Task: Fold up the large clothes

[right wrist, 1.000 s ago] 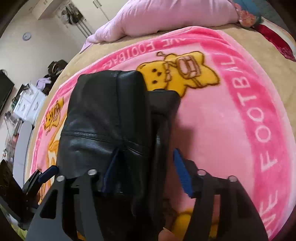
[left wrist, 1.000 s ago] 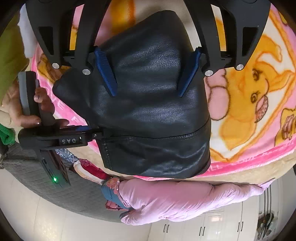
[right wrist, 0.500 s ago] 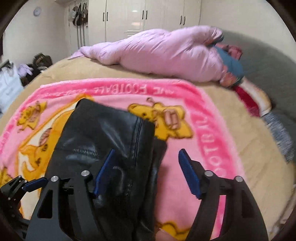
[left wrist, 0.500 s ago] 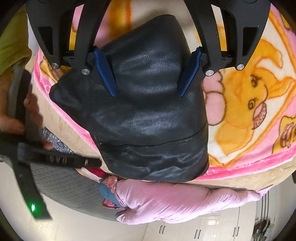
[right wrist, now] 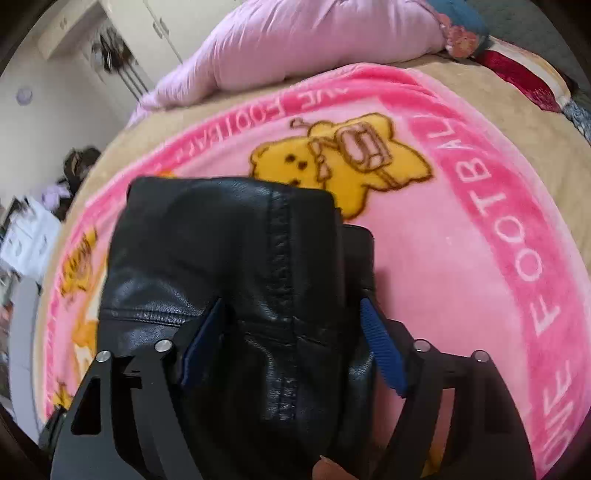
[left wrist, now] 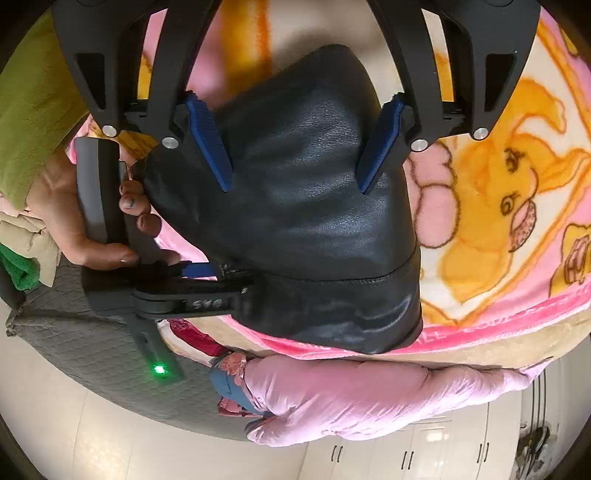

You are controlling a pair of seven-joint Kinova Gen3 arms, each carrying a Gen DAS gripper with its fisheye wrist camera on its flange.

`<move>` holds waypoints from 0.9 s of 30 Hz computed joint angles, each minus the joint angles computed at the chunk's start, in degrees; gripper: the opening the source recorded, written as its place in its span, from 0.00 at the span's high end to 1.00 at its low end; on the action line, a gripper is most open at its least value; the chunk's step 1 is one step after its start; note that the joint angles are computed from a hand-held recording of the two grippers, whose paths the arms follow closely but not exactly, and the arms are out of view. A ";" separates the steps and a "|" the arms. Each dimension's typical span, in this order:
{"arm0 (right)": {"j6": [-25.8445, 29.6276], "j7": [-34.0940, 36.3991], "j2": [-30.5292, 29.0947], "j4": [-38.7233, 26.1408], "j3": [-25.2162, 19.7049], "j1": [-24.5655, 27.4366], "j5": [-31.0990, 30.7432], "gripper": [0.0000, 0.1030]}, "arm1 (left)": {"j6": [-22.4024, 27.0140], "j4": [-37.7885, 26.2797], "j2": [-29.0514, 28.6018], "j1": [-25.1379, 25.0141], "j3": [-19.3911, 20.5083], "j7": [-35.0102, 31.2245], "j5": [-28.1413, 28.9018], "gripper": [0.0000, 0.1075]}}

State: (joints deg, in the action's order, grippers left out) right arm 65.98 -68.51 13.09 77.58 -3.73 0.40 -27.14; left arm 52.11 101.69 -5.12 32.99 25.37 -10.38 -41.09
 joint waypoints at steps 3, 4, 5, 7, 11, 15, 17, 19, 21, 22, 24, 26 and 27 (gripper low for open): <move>-2.29 3.28 -4.93 3.28 0.39 1.58 -2.03 0.29 | -0.76 0.05 -0.95 -0.21 -0.06 -0.38 1.58 0.30; -3.32 5.36 -7.28 5.06 0.89 2.38 -3.60 0.23 | -0.70 0.07 -1.14 -0.35 0.22 -0.19 1.64 0.30; -3.72 6.55 -8.82 6.01 1.52 2.63 -4.55 0.16 | -0.94 0.26 -1.64 -0.47 0.42 0.20 1.92 0.30; -5.11 9.72 -13.33 9.18 3.36 3.22 -6.25 0.10 | -1.63 0.56 -2.59 -0.94 0.83 0.58 2.93 0.29; -5.38 14.83 -20.13 13.30 8.22 2.77 -9.32 0.05 | 0.36 -0.21 -3.74 -1.94 3.92 2.37 2.52 0.21; -3.28 18.39 -26.11 16.91 13.92 1.67 -12.62 0.04 | 4.22 -1.74 -4.71 -2.04 7.50 4.73 0.74 0.13; -2.26 18.76 -28.23 17.71 15.76 0.80 -12.75 0.04 | 6.21 -2.66 -5.32 -2.09 9.07 5.52 0.22 0.13; -1.63 19.08 -30.95 19.04 17.70 -0.09 -12.63 0.04 | 8.24 -3.26 -6.06 -2.34 10.93 6.66 -0.30 0.13; -0.61 19.20 -33.42 20.07 18.96 -1.16 -11.62 0.04 | 9.35 -3.74 -7.15 -2.49 12.06 6.96 0.27 0.13; -0.60 19.09 -34.39 20.62 19.23 -1.77 -11.06 0.04 | 9.49 -3.85 -7.72 -2.78 12.48 6.89 0.76 0.13; -0.37 18.63 -36.89 22.04 19.61 -2.68 -9.41 0.04 | 11.19 -4.39 -8.69 -4.06 14.97 7.36 0.67 0.13; -0.10 17.70 -38.84 23.11 19.96 -3.65 -8.11 0.04 | 13.58 -5.17 -9.46 -5.53 18.09 7.73 0.58 0.13; 0.02 17.11 -40.20 23.84 20.08 -4.07 -7.56 0.04 | 14.49 -5.54 -9.79 -6.28 19.41 7.77 0.71 0.13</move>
